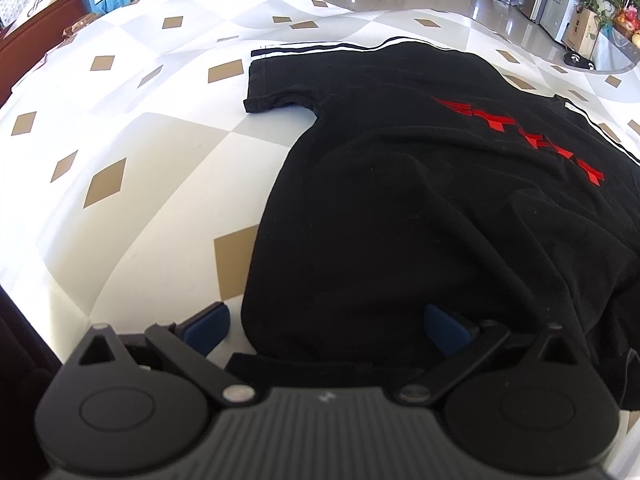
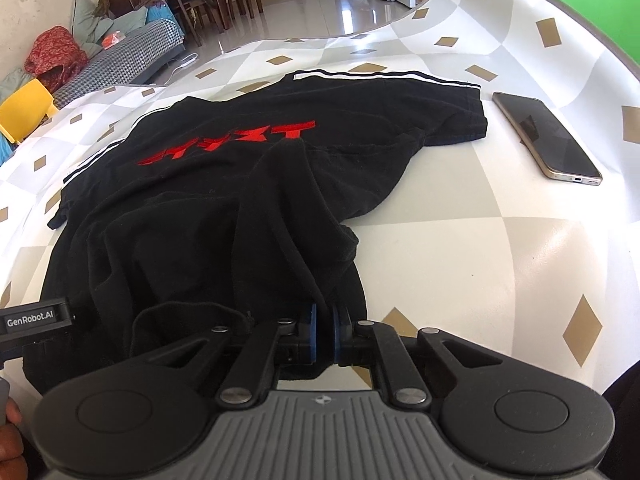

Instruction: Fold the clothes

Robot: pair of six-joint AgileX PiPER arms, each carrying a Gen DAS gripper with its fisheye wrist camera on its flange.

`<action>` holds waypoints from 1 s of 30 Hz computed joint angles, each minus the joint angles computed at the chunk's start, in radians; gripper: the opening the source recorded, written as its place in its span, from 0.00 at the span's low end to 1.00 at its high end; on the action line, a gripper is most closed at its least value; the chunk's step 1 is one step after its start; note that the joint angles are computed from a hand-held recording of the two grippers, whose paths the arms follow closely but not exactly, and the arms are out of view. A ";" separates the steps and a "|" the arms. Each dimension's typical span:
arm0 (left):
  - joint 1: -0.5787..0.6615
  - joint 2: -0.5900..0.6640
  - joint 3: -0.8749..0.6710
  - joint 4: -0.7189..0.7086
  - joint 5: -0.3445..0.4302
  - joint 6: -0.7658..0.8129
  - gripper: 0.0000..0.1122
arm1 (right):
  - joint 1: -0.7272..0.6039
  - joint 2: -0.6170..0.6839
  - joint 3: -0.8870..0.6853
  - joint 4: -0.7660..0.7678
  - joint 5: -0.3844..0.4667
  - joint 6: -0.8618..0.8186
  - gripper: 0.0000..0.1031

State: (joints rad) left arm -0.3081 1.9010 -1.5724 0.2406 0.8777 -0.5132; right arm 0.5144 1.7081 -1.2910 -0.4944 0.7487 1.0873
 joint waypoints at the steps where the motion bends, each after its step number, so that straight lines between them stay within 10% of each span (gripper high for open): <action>1: 0.001 0.000 0.000 0.000 0.002 0.000 0.92 | -0.001 -0.007 0.005 0.005 0.002 -0.001 0.08; 13: 0.005 -0.008 -0.001 -0.013 0.018 -0.011 0.92 | 0.002 -0.132 0.118 -0.067 -0.049 0.125 0.09; 21: -0.002 -0.022 0.013 -0.006 0.002 -0.011 0.92 | 0.002 -0.097 0.093 -0.180 -0.079 0.151 0.34; 30: 0.000 -0.018 0.011 -0.020 0.003 -0.001 0.92 | -0.033 -0.027 0.057 -0.196 -0.156 0.151 0.37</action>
State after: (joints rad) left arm -0.3080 1.8829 -1.5614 0.2210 0.8803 -0.5138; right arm 0.4816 1.6815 -1.2335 -0.6902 0.5931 1.2384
